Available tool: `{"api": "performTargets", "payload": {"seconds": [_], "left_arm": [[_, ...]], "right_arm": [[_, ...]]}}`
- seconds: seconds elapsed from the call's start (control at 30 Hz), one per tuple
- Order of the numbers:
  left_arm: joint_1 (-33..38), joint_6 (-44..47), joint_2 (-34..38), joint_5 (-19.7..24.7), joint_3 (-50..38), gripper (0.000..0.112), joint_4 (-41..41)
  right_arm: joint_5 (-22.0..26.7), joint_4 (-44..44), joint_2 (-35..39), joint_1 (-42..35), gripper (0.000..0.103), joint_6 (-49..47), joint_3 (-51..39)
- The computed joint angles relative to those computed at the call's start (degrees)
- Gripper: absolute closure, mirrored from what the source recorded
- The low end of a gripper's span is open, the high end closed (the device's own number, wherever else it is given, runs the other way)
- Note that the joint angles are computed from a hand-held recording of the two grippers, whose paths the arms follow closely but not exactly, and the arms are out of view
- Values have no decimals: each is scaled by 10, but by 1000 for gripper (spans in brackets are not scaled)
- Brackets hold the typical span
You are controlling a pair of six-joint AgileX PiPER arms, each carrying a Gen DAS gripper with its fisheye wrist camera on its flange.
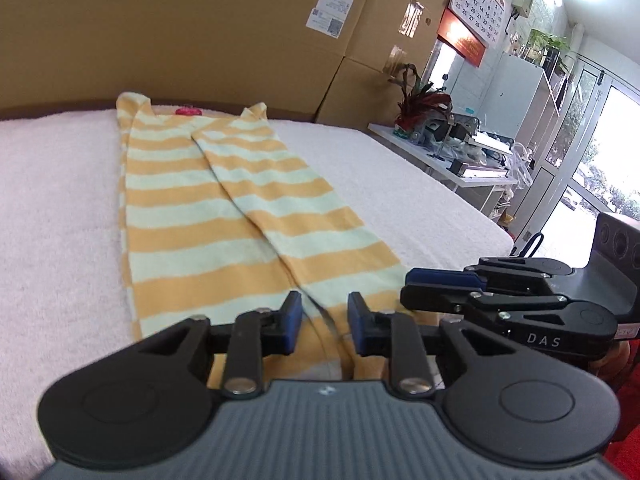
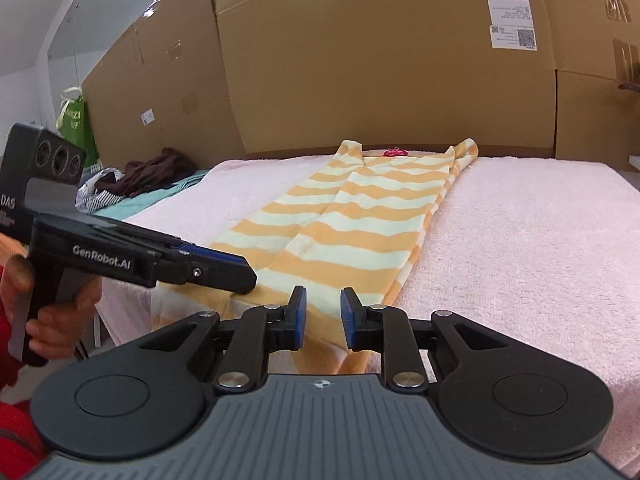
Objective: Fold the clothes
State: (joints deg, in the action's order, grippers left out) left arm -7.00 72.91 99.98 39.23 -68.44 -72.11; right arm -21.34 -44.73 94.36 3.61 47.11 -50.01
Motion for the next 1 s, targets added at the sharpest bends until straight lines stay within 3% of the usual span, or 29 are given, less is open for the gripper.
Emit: {"api": "performTargets", "payload": {"seconds": [0.13, 0.23, 0.4, 0.57, 0.63, 0.8, 1.0], "left_arm": [[-3, 3, -16, 1, 18, 82, -9], [-2, 8, -28, 7, 26, 79, -14], [-9, -1, -33, 2, 37, 77, 2], [0, 11, -31, 33, 43, 70, -29], [-9, 16, -32, 20, 46, 70, -28], [-17, 36, -35, 1, 56, 82, -36], [-6, 39, -35, 9, 58, 97, -42]], "right_arm": [[-15, 25, -22, -8, 79, -19, 34], [-32, -14, -28, -21, 79, 32, 42], [-25, -15, -36, -15, 79, 22, 52], [-26, -57, -38, -16, 79, 61, 59], [-31, -76, -40, -17, 79, 76, 63], [-25, -81, -39, -15, 79, 93, 68], [-28, -70, -42, -18, 79, 105, 76]]}}
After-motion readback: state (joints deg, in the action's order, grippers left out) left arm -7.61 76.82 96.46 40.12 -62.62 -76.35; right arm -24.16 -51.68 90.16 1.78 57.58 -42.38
